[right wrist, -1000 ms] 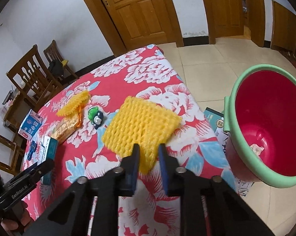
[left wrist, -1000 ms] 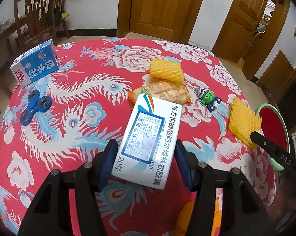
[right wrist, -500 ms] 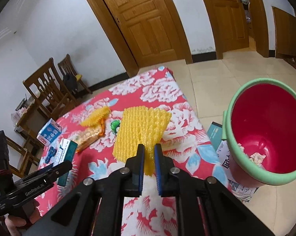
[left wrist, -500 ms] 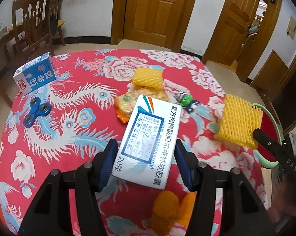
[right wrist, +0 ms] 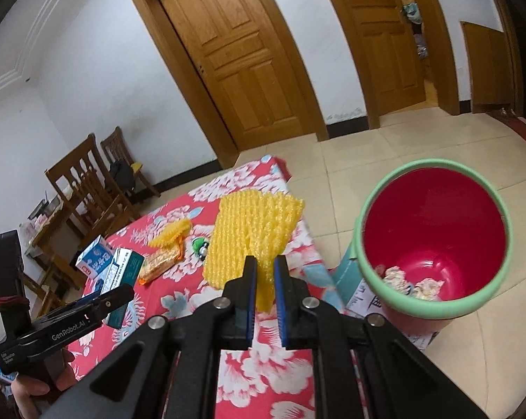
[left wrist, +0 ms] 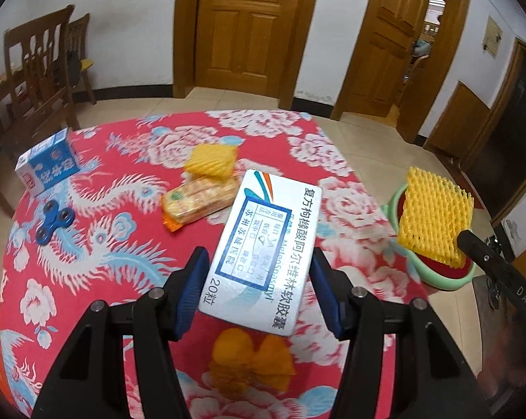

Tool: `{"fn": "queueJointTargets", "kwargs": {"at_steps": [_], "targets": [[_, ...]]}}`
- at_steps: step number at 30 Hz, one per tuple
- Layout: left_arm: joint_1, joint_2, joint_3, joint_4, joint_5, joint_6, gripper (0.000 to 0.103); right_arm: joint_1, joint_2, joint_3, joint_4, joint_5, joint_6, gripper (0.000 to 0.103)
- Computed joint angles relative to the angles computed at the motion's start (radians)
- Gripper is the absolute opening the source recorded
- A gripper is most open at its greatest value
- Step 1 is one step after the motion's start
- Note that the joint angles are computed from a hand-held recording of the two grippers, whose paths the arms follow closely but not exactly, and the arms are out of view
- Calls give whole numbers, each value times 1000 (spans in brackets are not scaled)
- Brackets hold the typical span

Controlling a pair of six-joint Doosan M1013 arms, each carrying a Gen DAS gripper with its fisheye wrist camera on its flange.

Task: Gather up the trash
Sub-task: 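Carry both items over the bucket while the right gripper opens to drop the foam net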

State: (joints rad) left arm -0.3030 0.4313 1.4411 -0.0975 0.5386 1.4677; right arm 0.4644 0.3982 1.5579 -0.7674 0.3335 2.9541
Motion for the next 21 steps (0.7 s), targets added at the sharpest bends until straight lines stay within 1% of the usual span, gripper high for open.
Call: {"fn": "queueJointTargets", "kwargs": {"at_steps": [3,6,15,21], "targets": [[-7,2,-11,-63,9,60,59,-2,-19,23,-86,16,97,11],[-18,8,-28,-124,23,123,59,-6,-31,40,-112,38,134,11],[-65,47,-88,-204,67,247,59,-34,-53,83,-129,91,212,12],[-91,80,-135,-210,99,278,59,-57,-57,105,-119,104,234,12]]}}
